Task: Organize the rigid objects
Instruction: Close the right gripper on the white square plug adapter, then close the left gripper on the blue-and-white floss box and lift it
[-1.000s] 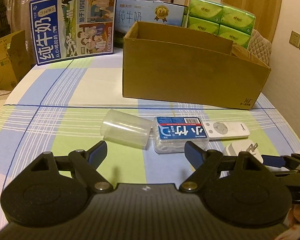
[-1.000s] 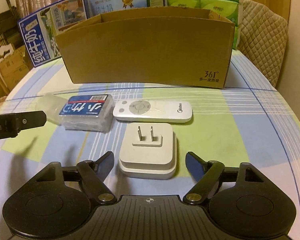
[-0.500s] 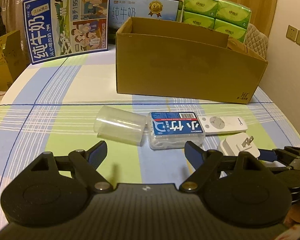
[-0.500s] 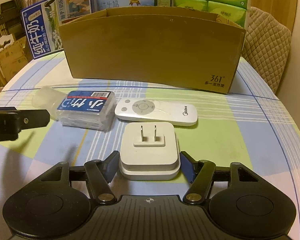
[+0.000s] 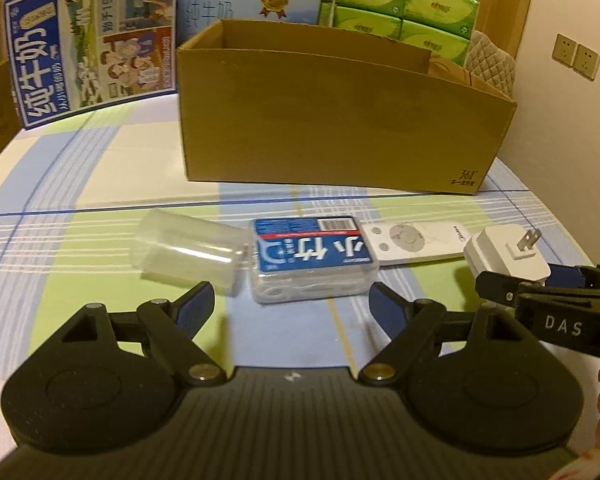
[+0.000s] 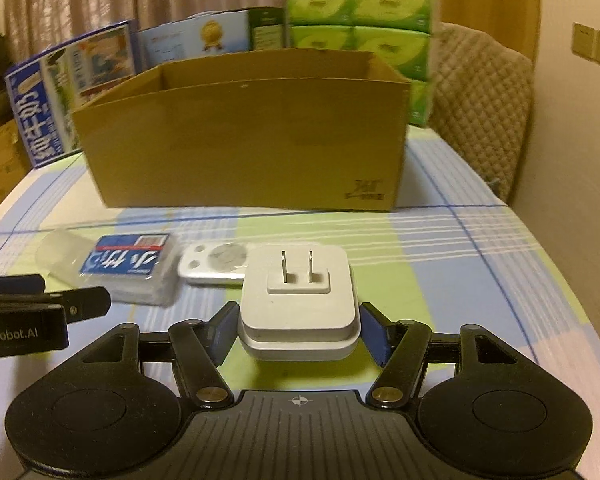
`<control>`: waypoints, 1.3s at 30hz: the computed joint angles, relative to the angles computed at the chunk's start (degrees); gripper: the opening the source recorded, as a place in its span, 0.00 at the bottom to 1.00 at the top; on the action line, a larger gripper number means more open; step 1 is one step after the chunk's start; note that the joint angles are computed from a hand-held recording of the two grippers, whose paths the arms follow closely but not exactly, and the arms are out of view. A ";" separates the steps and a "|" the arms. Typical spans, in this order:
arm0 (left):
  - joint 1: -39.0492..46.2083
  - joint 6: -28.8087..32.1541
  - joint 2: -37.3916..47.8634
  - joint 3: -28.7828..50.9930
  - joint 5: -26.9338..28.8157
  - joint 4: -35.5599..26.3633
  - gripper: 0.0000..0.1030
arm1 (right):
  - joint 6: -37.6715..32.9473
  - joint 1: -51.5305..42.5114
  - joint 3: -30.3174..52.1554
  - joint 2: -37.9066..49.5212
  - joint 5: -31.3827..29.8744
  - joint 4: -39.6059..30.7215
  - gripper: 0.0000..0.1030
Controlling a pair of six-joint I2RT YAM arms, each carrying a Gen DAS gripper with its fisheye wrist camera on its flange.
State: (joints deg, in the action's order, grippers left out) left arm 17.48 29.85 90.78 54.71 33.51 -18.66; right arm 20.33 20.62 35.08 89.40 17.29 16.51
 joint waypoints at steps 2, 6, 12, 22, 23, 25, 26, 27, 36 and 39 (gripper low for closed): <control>-0.79 -0.64 0.83 0.36 0.10 0.09 0.79 | 0.50 -0.62 -0.12 -0.34 -0.28 -0.35 0.59; -2.58 -2.02 2.40 0.54 -0.62 1.73 0.79 | 0.97 -1.13 -0.71 -1.26 -0.72 -0.33 0.59; -4.96 -4.30 5.07 1.25 -2.45 4.92 0.80 | 1.67 -2.04 -0.62 -1.21 -1.15 -0.41 0.59; -7.50 -7.74 6.96 1.44 -4.73 8.43 0.82 | 2.66 -2.94 -0.21 -0.84 -2.09 -1.00 0.59; -7.84 -7.87 7.16 1.36 -5.23 8.98 0.83 | 2.60 -2.93 -0.18 -0.76 -2.08 -1.01 0.59; -8.57 -7.79 7.29 0.80 -6.45 10.42 0.83 | 2.68 -2.88 0.09 -0.54 -1.97 -1.19 0.59; -8.85 -7.80 7.26 0.42 -6.92 11.16 0.83 | 2.71 -3.00 0.14 -0.47 -2.04 -1.21 0.59; -9.09 -7.83 7.32 0.13 -7.33 11.85 0.83 | 2.83 -3.07 0.19 -0.43 -2.07 -1.26 0.59; -8.36 -5.88 3.92 -2.12 -8.65 10.41 0.82 | 3.22 -2.98 0.58 -0.10 -2.41 -1.51 0.59; -6.63 -3.74 1.27 -2.74 -7.61 7.02 0.82 | 3.35 -3.04 0.51 -0.30 -2.69 -1.40 0.59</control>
